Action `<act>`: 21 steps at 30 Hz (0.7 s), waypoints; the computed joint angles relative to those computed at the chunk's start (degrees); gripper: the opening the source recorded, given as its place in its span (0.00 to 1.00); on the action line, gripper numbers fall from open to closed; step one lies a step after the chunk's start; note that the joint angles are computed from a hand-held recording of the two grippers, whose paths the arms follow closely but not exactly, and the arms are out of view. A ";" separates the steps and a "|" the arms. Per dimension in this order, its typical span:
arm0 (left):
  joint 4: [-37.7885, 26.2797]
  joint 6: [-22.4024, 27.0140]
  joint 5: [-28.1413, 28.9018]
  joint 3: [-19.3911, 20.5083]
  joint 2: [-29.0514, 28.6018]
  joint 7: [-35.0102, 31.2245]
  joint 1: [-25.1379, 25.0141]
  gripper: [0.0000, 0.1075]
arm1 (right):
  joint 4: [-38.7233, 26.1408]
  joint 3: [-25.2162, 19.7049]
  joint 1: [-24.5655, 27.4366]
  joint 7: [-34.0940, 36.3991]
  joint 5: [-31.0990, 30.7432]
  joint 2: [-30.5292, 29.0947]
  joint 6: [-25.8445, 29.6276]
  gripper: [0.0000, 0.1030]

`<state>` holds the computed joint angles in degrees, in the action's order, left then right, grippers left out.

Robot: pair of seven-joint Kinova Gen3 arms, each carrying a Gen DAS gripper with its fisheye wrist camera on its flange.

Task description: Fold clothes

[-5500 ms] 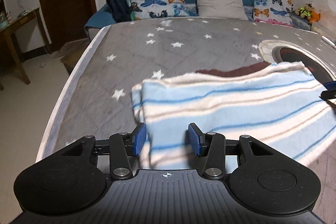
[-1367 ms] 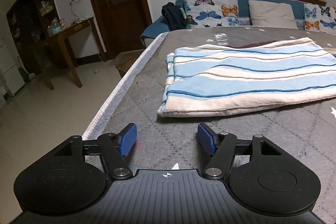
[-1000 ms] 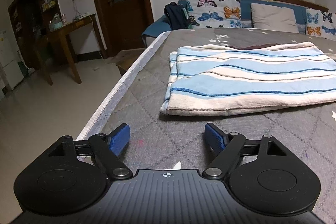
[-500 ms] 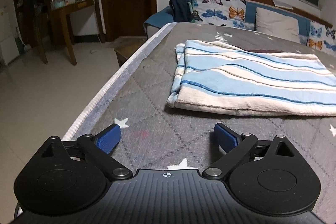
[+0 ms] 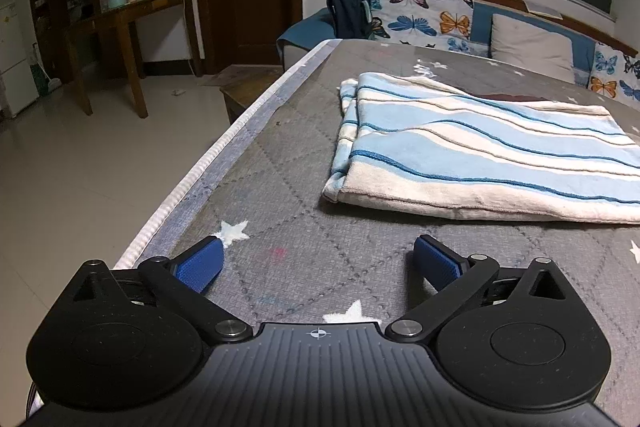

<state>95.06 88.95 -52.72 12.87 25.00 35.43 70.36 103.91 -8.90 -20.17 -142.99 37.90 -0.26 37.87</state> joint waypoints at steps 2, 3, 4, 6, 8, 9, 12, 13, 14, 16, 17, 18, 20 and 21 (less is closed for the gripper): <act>0.51 -0.19 0.02 -0.01 -0.25 0.12 -0.06 0.96 | 0.16 -0.12 -0.10 -0.46 0.32 -0.02 0.01 1.00; 1.37 -0.45 0.10 0.06 -0.71 0.46 -0.11 0.96 | 0.16 -0.11 -0.10 -0.47 0.32 -0.02 0.01 1.00; 1.86 -0.54 0.13 0.18 -0.95 0.72 -0.15 0.96 | 0.17 -0.10 -0.10 -0.45 0.31 -0.03 0.00 1.00; 2.84 -0.78 0.13 0.44 -1.31 1.32 -0.26 0.96 | 0.17 -0.09 -0.08 -0.42 0.28 -0.04 -0.01 1.00; 3.82 -1.01 0.12 0.72 -1.70 1.77 -0.47 0.96 | 0.18 -0.10 -0.08 -0.45 0.28 -0.06 0.01 1.00; 3.52 -0.87 0.06 0.86 -1.59 1.62 -0.60 0.96 | 0.19 -0.10 -0.08 -0.45 0.27 -0.07 0.02 1.00; 1.84 -0.20 -0.07 1.01 -0.95 0.77 -0.74 0.96 | 0.19 -0.11 -0.07 -0.45 0.27 -0.07 0.02 1.00; 2.08 -0.26 0.03 0.92 -1.12 0.81 -0.68 0.96 | 0.19 -0.11 -0.07 -0.44 0.25 -0.09 0.03 1.00; 2.26 -0.31 0.05 0.92 -1.26 0.87 -0.66 0.96 | 0.19 -0.12 -0.06 -0.44 0.25 -0.09 0.03 1.00; 1.72 -0.14 0.01 0.90 -0.99 0.65 -0.63 0.96 | 0.19 -0.13 -0.07 -0.47 0.25 -0.09 0.05 1.00; 1.74 -0.15 0.02 0.87 -0.99 0.66 -0.59 0.96 | 0.19 -0.13 -0.06 -0.47 0.25 -0.09 0.05 1.00; 1.91 -0.22 0.04 0.84 -1.04 0.76 -0.56 0.96 | 0.19 -0.15 -0.07 -0.49 0.26 -0.10 0.07 1.00; 1.24 -0.04 -0.05 0.77 -0.62 0.51 -0.53 0.96 | 0.20 -0.14 -0.06 -0.49 0.27 -0.10 0.05 1.00; 0.79 0.07 -0.09 0.69 -0.36 0.33 -0.49 0.96 | 0.21 -0.16 -0.08 -0.55 0.30 -0.10 0.07 1.00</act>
<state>95.85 89.03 -52.82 13.55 24.63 35.76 69.87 104.11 -9.06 -20.25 -143.54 38.20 -0.36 37.94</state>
